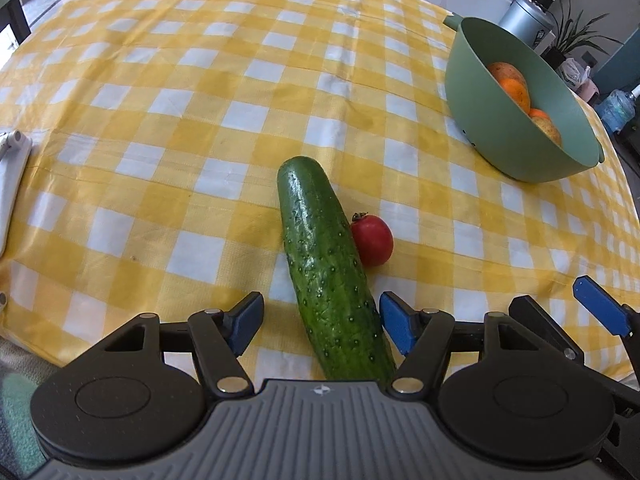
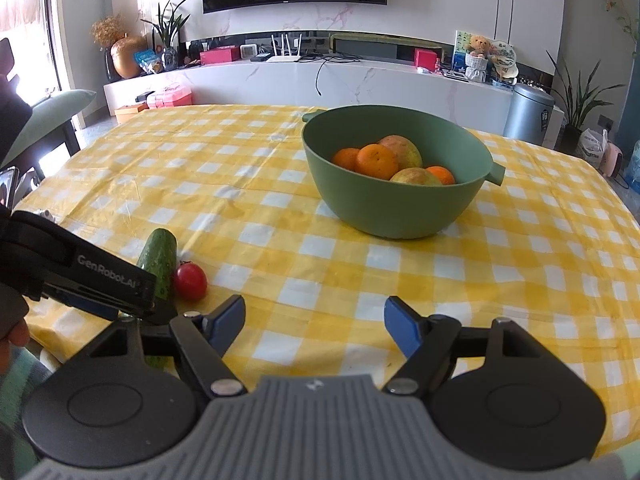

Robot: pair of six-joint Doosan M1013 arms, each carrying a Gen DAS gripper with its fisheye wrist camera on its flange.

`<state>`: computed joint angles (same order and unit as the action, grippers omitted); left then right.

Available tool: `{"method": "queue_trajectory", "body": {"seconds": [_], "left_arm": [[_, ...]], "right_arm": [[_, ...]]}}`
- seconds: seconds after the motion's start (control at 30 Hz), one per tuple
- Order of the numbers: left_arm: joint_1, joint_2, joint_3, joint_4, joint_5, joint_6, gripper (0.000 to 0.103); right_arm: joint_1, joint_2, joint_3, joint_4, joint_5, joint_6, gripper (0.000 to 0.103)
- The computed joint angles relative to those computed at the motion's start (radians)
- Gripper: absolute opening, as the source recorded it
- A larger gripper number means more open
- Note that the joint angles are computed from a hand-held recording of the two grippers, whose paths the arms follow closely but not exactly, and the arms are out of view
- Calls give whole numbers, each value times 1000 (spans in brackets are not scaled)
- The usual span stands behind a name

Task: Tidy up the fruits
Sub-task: 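Move both open tools away from the colander toward the cucumber and tomato, then grasp the green cucumber with the left tool while the right tool grasps the red tomato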

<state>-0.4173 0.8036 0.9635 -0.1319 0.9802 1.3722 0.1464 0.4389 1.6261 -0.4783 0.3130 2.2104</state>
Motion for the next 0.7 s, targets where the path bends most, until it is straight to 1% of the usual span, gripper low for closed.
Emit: {"method": "queue_trajectory", "body": {"seconds": [0.13,0.17,0.2,0.23,0.27,0.37,0.5,0.6,0.7], "left_arm": [[0,0,1,0,-17,25,71],[2,0,2,-11,-20,42,68],[4,-1,4,-29,-24,63,60],[7,-2,7,-54,-28,90,55],[8,-3,6,-65,-26,108,52],[11,1,-3,-79,-10,145,51],[18,3,-12,-85,11,176,48],[21,-1,-13,-65,13,185,44],[29,0,-17,-76,23,194,43]], "right_arm": [[1,6,-6,8,8,-20,74],[1,8,-9,9,11,-24,74],[2,10,-11,10,13,-28,74],[2,12,-13,4,17,-25,74],[3,13,-15,-2,22,-24,74],[5,19,-23,2,32,-38,74],[9,28,-32,-9,22,-38,74],[5,36,-40,93,-12,-141,74],[10,51,-53,130,-30,-210,74]]}}
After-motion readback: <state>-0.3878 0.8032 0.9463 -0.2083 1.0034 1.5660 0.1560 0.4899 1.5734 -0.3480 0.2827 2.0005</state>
